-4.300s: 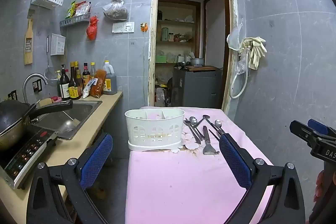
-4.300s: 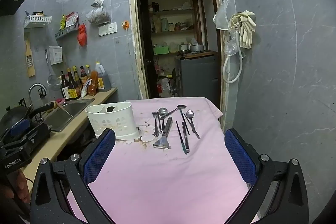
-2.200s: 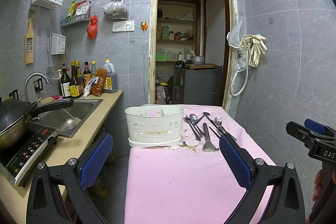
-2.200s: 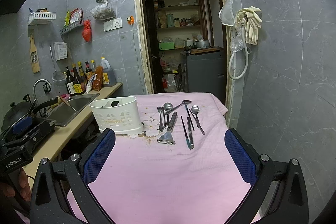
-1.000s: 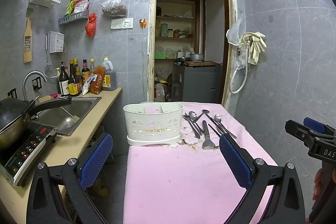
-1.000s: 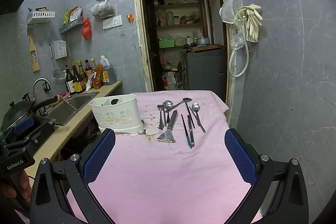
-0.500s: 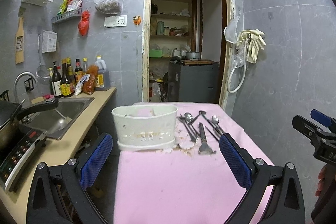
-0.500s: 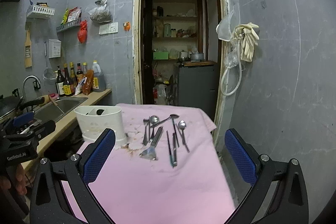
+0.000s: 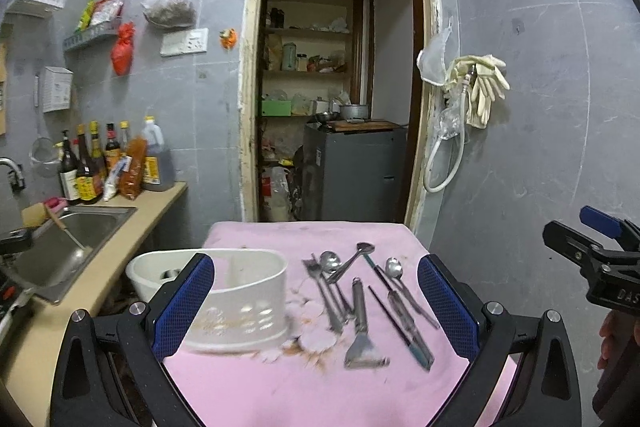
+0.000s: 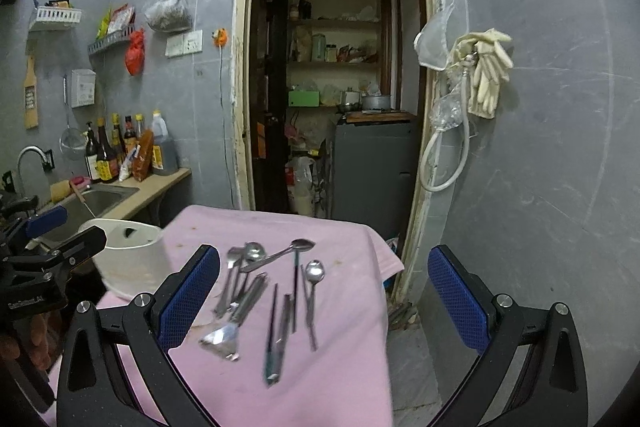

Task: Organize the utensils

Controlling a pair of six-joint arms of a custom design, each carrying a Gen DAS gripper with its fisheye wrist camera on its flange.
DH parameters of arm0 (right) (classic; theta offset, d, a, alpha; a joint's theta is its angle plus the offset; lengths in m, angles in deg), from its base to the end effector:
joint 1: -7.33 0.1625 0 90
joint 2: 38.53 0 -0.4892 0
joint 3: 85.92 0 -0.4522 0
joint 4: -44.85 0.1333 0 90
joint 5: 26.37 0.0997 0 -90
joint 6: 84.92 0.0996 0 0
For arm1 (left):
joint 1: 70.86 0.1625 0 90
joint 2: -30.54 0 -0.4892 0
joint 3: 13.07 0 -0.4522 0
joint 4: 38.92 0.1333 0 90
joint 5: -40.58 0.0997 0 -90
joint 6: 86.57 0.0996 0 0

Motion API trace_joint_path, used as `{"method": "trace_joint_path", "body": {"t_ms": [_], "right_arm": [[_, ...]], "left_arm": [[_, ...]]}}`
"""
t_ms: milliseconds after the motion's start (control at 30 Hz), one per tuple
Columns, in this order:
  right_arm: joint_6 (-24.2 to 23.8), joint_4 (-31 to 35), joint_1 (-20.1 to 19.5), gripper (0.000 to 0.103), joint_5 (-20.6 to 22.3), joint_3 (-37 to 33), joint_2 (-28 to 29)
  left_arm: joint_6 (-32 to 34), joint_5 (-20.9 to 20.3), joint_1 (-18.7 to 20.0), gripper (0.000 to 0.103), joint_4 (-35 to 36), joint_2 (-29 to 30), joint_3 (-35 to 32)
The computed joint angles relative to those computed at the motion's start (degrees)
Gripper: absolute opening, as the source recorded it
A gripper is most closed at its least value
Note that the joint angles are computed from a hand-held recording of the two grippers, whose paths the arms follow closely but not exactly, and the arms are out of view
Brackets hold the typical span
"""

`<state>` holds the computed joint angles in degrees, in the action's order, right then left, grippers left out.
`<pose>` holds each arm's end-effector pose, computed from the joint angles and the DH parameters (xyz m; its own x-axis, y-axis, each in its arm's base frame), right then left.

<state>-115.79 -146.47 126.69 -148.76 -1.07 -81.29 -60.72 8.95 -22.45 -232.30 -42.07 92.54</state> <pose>0.4707 -0.6738 0.2342 -0.6967 -0.2398 0.6761 -0.7087 0.3761 -0.5969 -0.2406 -0.5996 0.4594 -0.7349 -0.1170 -0.6680 0.6037 0.3358 -0.7230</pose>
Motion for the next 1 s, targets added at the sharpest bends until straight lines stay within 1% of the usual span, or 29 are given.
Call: {"method": "trace_joint_path", "body": {"t_ms": [133,200,267,333,367,400,433,500,567,600,633,667,700,767,833,900,933,1000], "right_arm": [[-0.5,5.9,-3.4,0.102,4.1,-6.1,3.0],[0.2,9.0,-5.2,0.102,7.0,-8.8,4.5],[1.7,13.7,-7.0,0.102,9.7,-12.4,6.4],[4.2,19.4,-8.9,0.101,12.9,-15.6,8.1],[5.2,22.1,-9.6,0.100,14.2,-17.1,8.9],[5.9,25.2,-10.4,0.093,15.6,-19.1,10.0],[6.3,26.3,-10.9,0.086,16.4,-19.5,10.5],[6.9,31.4,-12.1,0.078,18.7,-22.6,12.5],[7.4,36.6,-13.1,0.074,21.0,-26.0,14.6],[7.5,39.7,-13.5,0.069,21.8,-28.1,15.7],[7.5,41.6,-13.9,0.064,22.7,-29.1,16.4],[7.5,44.2,-14.2,0.063,23.7,-31.0,17.4],[7.5,46.8,-14.5,0.060,24.2,-33.0,18.6],[7.5,50.6,-14.9,0.057,25.4,-36.1,20.4],[7.0,53.3,-15.1,0.053,25.7,-39.2,22.4],[6.5,56.7,-15.2,0.050,25.6,-42.6,24.4],[6.4,57.9,-15.3,0.046,25.5,-43.6,25.0],[5.8,60.1,-15.4,0.043,25.3,-45.8,26.4]], "left_arm": [[-0.5,-2.9,2.7,0.102,2.1,4.6,-4.7],[-0.8,-4.0,3.9,0.102,3.4,6.6,-6.8],[-1.5,-5.4,5.4,0.102,5.8,8.9,-9.1],[-1.9,-6.6,6.6,0.102,7.7,10.8,-11.1],[-2.3,-7.3,7.3,0.102,9.0,11.8,-12.1],[-2.6,-7.7,7.8,0.102,9.9,12.4,-12.7],[-3.0,-8.2,8.5,0.100,11.4,13.5,-13.7],[-4.3,-8.6,9.6,0.093,15.1,14.7,-15.3],[-6.8,-8.0,10.7,0.083,20.1,16.2,-17.3],[-7.9,-8.0,11.0,0.081,22.1,16.6,-18.2],[-9.9,-7.7,11.7,0.076,25.5,17.3,-19.4],[-11.0,-7.5,12.0,0.070,27.3,17.6,-20.0],[-13.5,-7.8,12.6,0.068,31.1,18.1,-21.2],[-18.0,-8.4,13.6,0.058,37.4,18.6,-23.2],[-21.0,-9.4,14.5,0.053,42.3,19.0,-24.7],[-22.7,-10.1,15.0,0.051,45.2,19.3,-25.9],[-24.3,-11.1,15.4,0.049,47.7,19.4,-26.7],[-26.6,-12.6,15.9,0.046,51.2,19.5,-27.8]]}}
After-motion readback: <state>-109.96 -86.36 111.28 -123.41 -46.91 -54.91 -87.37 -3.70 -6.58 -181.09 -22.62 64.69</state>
